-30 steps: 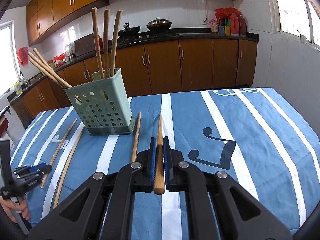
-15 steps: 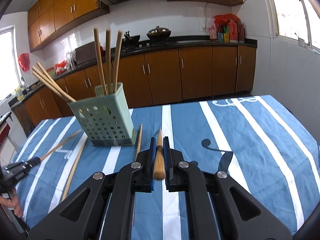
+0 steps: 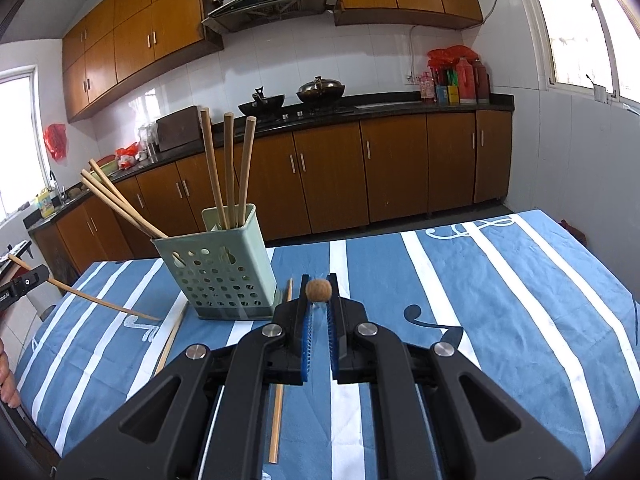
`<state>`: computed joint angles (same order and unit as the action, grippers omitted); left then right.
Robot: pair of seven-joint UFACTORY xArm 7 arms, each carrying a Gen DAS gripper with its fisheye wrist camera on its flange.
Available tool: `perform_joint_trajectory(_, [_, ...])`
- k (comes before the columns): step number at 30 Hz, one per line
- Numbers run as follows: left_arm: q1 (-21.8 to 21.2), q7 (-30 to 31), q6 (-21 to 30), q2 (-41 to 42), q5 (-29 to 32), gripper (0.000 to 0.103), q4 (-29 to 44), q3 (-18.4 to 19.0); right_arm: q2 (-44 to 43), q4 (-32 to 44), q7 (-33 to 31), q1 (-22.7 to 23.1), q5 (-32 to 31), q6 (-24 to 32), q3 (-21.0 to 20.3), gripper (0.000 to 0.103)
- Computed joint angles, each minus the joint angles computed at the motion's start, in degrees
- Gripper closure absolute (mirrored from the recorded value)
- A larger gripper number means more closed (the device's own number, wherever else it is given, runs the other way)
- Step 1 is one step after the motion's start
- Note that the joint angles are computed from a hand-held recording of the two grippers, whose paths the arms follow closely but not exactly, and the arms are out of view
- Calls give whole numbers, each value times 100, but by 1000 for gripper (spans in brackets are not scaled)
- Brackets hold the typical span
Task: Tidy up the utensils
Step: 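Carry both chopsticks upright above the green holder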
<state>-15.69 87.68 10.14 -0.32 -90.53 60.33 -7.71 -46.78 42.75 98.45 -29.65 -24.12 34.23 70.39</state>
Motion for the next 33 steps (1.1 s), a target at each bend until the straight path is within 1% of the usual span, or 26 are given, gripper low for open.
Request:
perform_joint_trajectory(7, [41,72,69,7,-85,95,10,27,-29,-47,23,41,8,-26,-59,95])
perform_joint_trajectory(9, [66,62,183,-46,-95,95,-27,47,-57,-20,12,59,-14,1,-99,95])
perform_joint_trajectory(11, [103,-17,393,-156,-23,95,-53,85,-127,-18,-4,115,-58,-29,-194,95])
perform_joint_trajectory(17, [119,-240,1137,-638,239,95,-104,215,-469,79,-170,369,-283,-383,-765,96])
perform_joint_trajectory(20, [49,-162,1366,-868,210,95,-101,259,-692,164,-264,376,-361,-631,-969,96])
perform_joint_trajectory(22, [-14,-87,1503,-1003,169,95,-83,279,-814,257,-336,282,-365,-783,-1026,96])
perform_joint_trajectory(24, [-80,-95,1636,-1098,187,95,-34,286,-965,434,-447,64,-377,-925,-1034,96])
perform_joint_trajectory(27, [-186,-59,1656,-1149,164,95,66,263,-1145,658,-577,-289,-287,-1087,-982,96])
perform_joint_trajectory(30, [-332,304,1363,-1094,-167,95,279,149,-1370,913,-625,-785,-196,-1279,-863,96])
perform_joint_trajectory(31, [-359,396,1289,-1048,-245,95,357,119,-1450,957,-634,-918,-152,-1339,-836,96])
perform_joint_trajectory(32, [-397,493,1158,-959,-332,95,492,61,-1554,1069,-614,-1160,-120,-1407,-775,96])
perform_joint_trajectory(33, [-413,527,1091,-900,-370,95,573,33,-1651,1102,-621,-1272,-70,-1442,-760,96])
